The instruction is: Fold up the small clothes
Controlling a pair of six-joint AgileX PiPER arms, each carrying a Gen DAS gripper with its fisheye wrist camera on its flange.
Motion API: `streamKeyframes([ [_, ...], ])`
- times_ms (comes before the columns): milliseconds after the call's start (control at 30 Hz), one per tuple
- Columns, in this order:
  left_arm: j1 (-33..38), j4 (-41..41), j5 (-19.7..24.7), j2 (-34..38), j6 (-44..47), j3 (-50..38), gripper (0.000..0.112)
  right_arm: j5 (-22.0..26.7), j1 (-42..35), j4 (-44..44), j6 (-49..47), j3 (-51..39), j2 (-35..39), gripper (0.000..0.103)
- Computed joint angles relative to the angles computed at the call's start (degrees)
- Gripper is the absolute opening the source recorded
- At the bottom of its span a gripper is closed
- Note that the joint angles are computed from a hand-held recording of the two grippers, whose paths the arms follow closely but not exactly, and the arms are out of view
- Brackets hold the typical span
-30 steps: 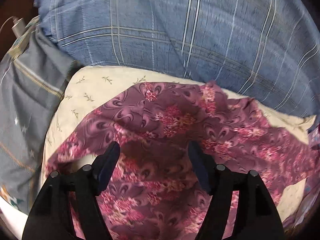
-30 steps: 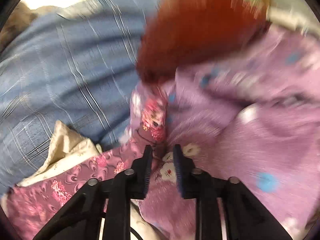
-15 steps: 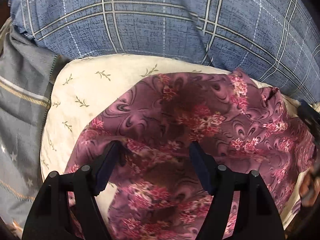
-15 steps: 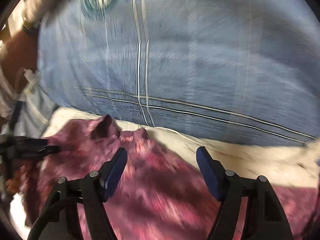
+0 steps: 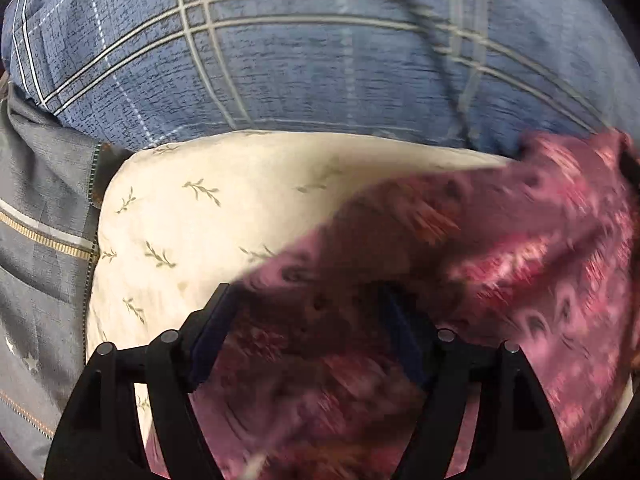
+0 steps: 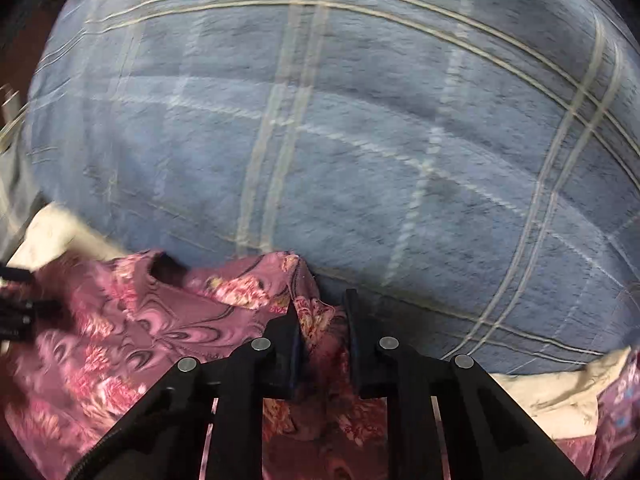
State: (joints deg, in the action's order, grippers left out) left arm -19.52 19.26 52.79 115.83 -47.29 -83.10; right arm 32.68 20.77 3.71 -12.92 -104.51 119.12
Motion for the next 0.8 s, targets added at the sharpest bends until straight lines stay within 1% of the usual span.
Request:
streamKeyframes([
  [33,-0.05,2.99,0.68,1.3,-2.28,-0.9,0.084,1.83,-0.08,0.1,0.36,-2.46,1.78,0.018],
  [67,-0.11,5.55,1.23,2.23,-4.12,-1.65,0.091,2.69,0.53,-2.1,2.41,-4.55,3.7,0.019],
  [100,-0.04,7.69,2.51,3.17,-5.25,-2.97,0.093,2.18,1.82,-5.72,5.35,-5.76,4.79,0.02],
  [133,0.78,7.54,2.41,2.94,-5.49,-2.82,0.093,1.6,2.37,-8.41,6.31,-6.12,5.43,0.025],
  [167,1.61,6.27,2.17,2.53,-4.95,-2.96,0.092,2.47,3.19,-10.93,7.26,-6.81,5.78,0.027],
  [200,2.38,5.25,1.44,-0.18,-5.73,-0.81,0.091,4.23,3.81,-12.55,7.83,-7.26,5.44,0.027],
  [233,2.53,5.33,0.51,-2.57,-6.48,1.38,0.091,4.37,3.49,-11.87,7.39,-5.53,3.3,0.029],
  [267,2.34,5.37,-0.41,-6.37,-6.64,4.93,0.091,3.02,2.83,-8.9,6.36,-1.51,-0.35,0.037],
  [300,1.89,5.34,-0.62,-8.91,-6.5,7.3,0.091,1.09,1.26,-3.64,3.16,3.42,-4.53,0.042],
  [333,0.64,5.43,-1.35,-13.67,-6.58,11.91,0.091,-0.71,-0.34,2.08,-0.53,9.15,-9.36,0.051],
  [367,-0.88,5.66,-1.74,-18.52,-7.16,16.76,0.091,-0.21,-2.38,7.81,-4.95,14.87,-14.88,0.057],
  [433,-5.88,4.61,-1.61,-27.93,-7.58,25.2,0.092,0.81,-6.78,17.57,-15.05,26.33,-24.81,0.058],
  [467,-10.29,3.71,-0.76,-31.44,-9.02,28.5,0.092,2.32,-9.69,20.16,-19.83,32.06,-29.87,0.059],
  [500,-12.4,3.76,-0.54,-32.66,-9.74,29.7,0.092,3.64,-12.3,21.54,-22.78,36.6,-34.27,0.059],
  [533,-16.79,3.31,0.82,-36.13,-11.98,33.03,0.092,4.63,-14.57,22.58,-24.88,41.48,-38.41,0.061],
  [567,-20.48,2.85,0.96,-37.48,-14.53,34.61,0.092,7.2,-17.41,23.82,-26.96,46.57,-43.17,0.062],
  [600,-24.9,1.35,1.62,-40.45,-17.75,37.86,0.092,10.36,-20.1,24.19,-27.37,51.35,-47.93,0.062],
  [633,-29.36,0.5,0.75,-41.13,-21.69,38.82,0.092,12.36,-22.55,25.02,-28.0,54.38,-50.68,0.062],
  [667,-33.82,-0.03,-1.38,-40.95,-26.36,40.59,0.092,15.21,-27.23,27.03,-30.93,58.8,-53.88,0.062],
  [733,-42.69,-1.95,-1.32,-41.72,-32.84,42.49,0.092,21.59,-36.33,29.27,-36.48,62.13,-57.74,0.062],
  [767,-47.33,-1.65,0.16,-40.6,-36.66,41.24,0.092,25.85,-41.9,30.53,-39.82,64.34,-59.39,0.062],
  [800,-50.67,-1.71,1.25,-40.24,-39.59,41.13,0.092,30.56,-47.63,30.87,-42.87,64.55,-59.95,0.062],
])
